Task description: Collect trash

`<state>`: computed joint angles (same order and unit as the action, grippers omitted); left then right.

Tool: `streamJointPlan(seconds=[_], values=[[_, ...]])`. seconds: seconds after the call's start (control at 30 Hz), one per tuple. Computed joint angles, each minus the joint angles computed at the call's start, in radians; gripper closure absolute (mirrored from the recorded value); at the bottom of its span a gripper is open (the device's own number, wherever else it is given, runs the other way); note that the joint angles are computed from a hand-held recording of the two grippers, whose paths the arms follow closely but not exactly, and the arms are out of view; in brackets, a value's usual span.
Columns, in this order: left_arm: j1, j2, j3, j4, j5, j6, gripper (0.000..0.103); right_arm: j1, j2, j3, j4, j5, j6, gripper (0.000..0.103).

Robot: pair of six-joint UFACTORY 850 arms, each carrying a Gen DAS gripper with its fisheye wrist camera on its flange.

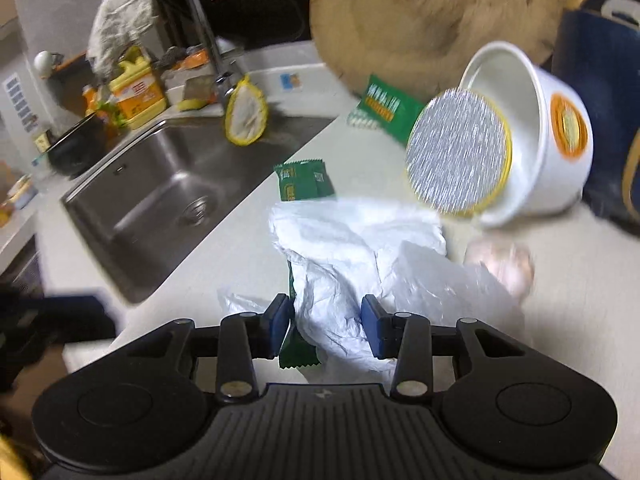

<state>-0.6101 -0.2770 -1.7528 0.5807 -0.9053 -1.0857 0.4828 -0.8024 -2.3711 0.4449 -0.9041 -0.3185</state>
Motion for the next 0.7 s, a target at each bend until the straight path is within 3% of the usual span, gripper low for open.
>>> streamJointPlan(seconds=[0.27,0.5,0.7], values=[[0.019,-0.039,-0.012,-0.083,0.036,0.119,0.085,-0.006,0.197,0.302,0.037,0.088,-0.061,0.062],[0.028,-0.094,-0.056,-0.189,0.063,0.236,0.085,-0.01,0.302,0.441,-0.107,0.199,0.044,0.045],[0.04,-0.162,-0.126,-0.266,0.059,0.327,0.085,-0.02,0.357,0.522,-0.291,0.26,0.22,0.045]])
